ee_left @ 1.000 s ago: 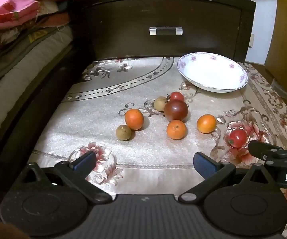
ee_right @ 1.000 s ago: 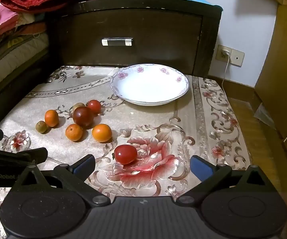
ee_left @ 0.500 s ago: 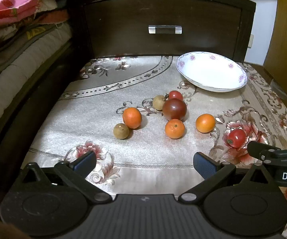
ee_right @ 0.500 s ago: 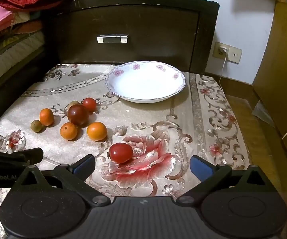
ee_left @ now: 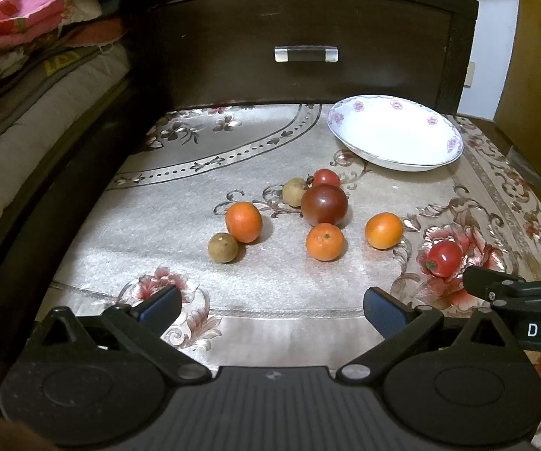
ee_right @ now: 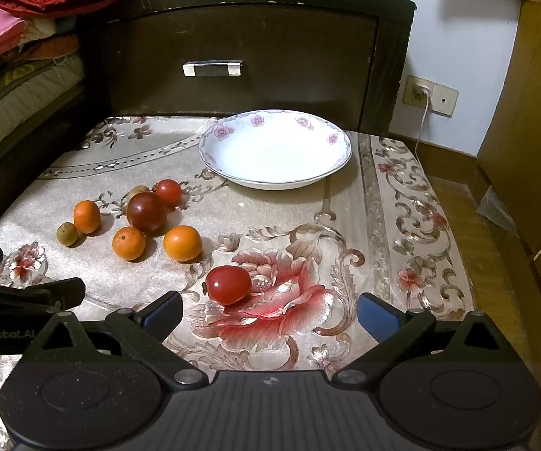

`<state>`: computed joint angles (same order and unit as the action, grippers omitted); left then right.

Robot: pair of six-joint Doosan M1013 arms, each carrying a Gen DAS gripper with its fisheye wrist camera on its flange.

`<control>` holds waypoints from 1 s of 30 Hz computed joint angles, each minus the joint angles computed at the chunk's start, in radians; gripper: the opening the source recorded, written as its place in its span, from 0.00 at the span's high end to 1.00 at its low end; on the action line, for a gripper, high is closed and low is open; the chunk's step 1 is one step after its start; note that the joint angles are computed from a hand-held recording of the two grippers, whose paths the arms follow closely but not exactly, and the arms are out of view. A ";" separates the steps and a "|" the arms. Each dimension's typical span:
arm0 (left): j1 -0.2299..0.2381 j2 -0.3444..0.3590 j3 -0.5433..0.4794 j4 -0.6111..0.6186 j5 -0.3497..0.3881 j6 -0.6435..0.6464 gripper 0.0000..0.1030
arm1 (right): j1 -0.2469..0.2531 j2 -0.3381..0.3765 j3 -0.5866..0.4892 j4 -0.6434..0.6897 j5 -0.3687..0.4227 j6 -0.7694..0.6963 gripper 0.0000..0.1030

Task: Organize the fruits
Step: 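Move both tools toward the fruits on the tablecloth, then grasp the red tomato with the right tool while the left tool grasps the small brown fruit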

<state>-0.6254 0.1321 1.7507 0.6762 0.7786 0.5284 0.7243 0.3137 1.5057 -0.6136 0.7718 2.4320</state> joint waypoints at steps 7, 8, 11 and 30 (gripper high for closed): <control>-0.001 -0.002 0.002 0.001 -0.014 0.012 0.00 | 0.000 0.003 -0.003 0.014 0.005 -0.011 0.11; -0.002 -0.001 0.002 0.004 -0.014 0.012 0.00 | -0.001 0.003 -0.003 0.017 0.006 -0.013 0.11; -0.003 0.000 0.001 0.009 -0.014 0.012 0.00 | -0.002 0.005 -0.006 0.025 0.008 -0.020 0.12; 0.005 0.002 0.013 0.044 -0.065 0.023 0.00 | -0.016 0.018 -0.014 0.098 -0.024 -0.112 0.23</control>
